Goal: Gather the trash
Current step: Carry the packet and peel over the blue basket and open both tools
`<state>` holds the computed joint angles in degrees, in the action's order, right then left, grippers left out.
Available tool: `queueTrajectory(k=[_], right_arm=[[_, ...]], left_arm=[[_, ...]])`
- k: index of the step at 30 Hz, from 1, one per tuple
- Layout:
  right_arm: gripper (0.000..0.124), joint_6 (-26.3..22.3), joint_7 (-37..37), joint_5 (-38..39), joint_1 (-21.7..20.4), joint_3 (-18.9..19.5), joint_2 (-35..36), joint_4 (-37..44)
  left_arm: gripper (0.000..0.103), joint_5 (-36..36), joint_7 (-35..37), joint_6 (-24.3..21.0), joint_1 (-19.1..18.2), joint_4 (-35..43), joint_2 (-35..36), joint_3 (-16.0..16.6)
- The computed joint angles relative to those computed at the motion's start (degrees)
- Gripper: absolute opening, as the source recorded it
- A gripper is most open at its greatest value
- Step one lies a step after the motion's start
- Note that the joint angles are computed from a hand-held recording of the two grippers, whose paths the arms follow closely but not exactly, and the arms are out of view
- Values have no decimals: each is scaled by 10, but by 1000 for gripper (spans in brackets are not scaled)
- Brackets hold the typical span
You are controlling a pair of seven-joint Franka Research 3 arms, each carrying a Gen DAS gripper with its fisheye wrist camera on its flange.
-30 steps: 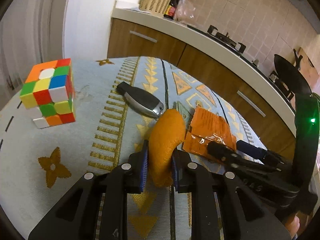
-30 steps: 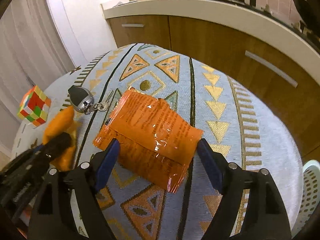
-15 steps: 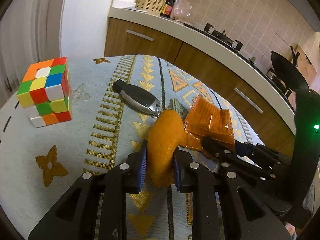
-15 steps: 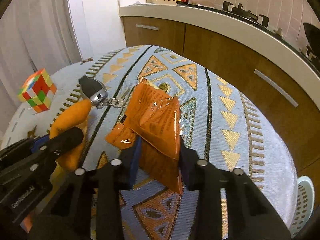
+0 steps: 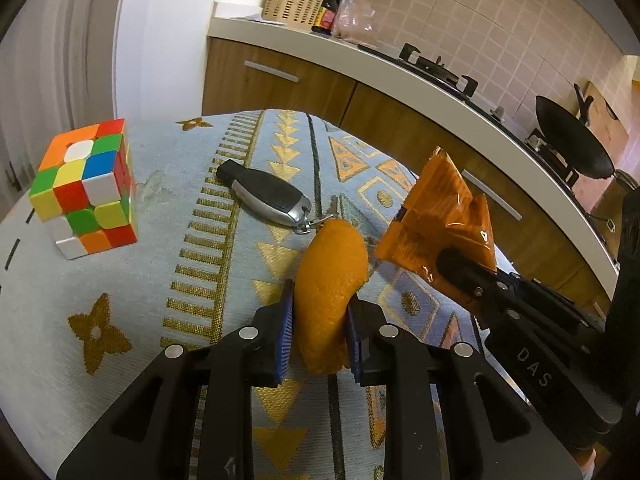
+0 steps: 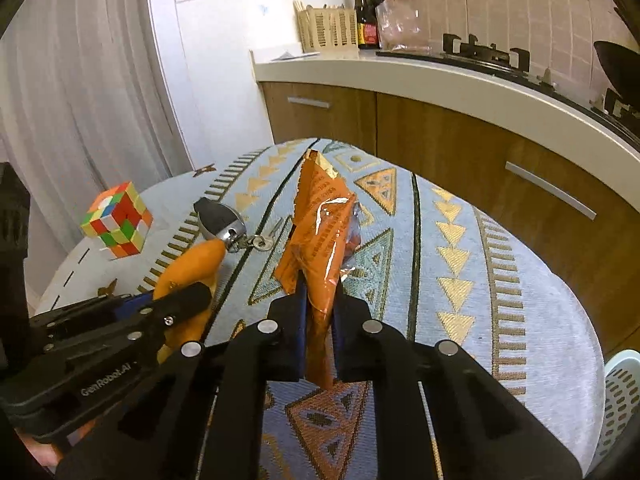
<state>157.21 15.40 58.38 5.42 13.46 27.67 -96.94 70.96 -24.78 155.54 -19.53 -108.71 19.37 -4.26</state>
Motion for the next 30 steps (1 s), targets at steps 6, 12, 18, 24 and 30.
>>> queueTrajectory(k=[6, 12, 18, 24, 30], right_arm=[[8, -7, -9, 27, -12, 3, -8, -6], [8, -38, -12, 49, -31, -18, -48, -40], [8, -34, -72, 126, -50, -45, -115, -105], [8, -58, -74, 164, -58, -98, -162, -152], [8, -55, -49, 167, -81, -139, -181, -171]], left_arm=[[19, 15, 6, -25, -10, 11, 1, -3], [19, 19, 16, -32, -16, 11, -15, -12], [19, 21, 42, -51, -27, 25, -26, -28], [19, 14, 96, -63, -51, 78, -10, -41], [19, -28, 210, -51, -88, 184, 56, -43]])
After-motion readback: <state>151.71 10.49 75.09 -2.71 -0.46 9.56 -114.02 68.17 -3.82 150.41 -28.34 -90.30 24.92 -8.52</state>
